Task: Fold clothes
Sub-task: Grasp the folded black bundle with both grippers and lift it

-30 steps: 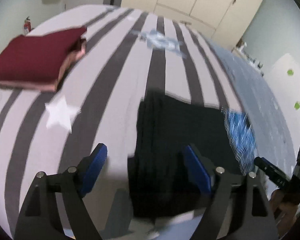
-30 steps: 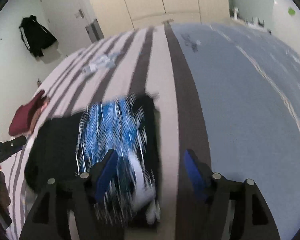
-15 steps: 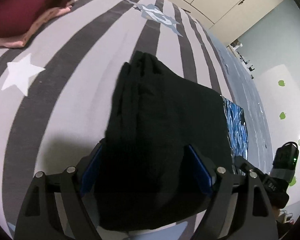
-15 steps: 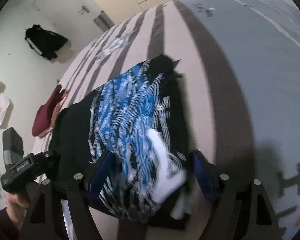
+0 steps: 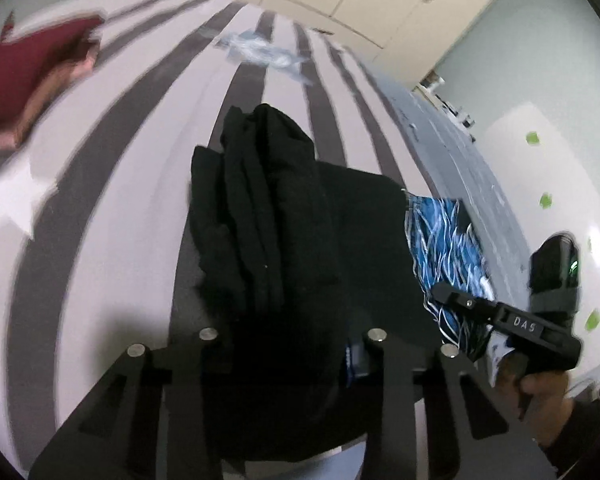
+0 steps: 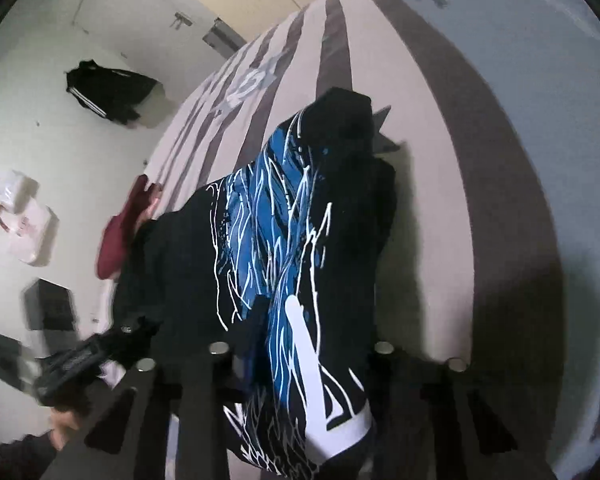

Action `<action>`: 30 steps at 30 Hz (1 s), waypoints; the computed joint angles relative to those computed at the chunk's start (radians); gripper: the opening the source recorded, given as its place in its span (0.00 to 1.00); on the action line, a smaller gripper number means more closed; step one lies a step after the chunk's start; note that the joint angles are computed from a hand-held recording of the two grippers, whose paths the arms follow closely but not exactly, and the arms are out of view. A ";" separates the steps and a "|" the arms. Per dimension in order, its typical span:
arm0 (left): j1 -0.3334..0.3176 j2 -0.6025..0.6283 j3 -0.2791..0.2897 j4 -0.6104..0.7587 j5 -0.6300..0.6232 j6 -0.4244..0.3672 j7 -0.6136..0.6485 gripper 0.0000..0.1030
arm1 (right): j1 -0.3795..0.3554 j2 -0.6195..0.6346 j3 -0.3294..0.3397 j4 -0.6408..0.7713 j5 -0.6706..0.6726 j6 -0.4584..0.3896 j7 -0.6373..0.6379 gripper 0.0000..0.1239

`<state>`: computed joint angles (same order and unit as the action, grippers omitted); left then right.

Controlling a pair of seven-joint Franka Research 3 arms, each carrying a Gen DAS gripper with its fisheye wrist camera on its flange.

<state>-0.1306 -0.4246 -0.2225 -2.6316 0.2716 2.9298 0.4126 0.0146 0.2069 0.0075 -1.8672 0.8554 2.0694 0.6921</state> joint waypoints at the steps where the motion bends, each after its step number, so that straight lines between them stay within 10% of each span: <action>1: 0.009 -0.016 -0.006 -0.001 0.010 -0.012 -0.003 0.27 | 0.011 -0.033 0.003 -0.030 -0.007 0.038 0.001 0.16; 15: 0.072 -0.409 0.365 -0.134 -0.045 -0.163 0.510 0.27 | 0.243 -0.230 0.085 -0.115 0.036 0.243 0.158 0.15; 23: 0.181 -0.357 0.661 0.014 -0.067 -0.236 0.918 0.28 | 0.450 0.052 0.207 0.241 -0.017 0.424 0.405 0.15; 30: 0.202 -0.231 0.792 0.033 -0.165 -0.210 1.103 0.28 | 0.577 0.314 0.218 0.521 -0.281 0.432 0.623 0.15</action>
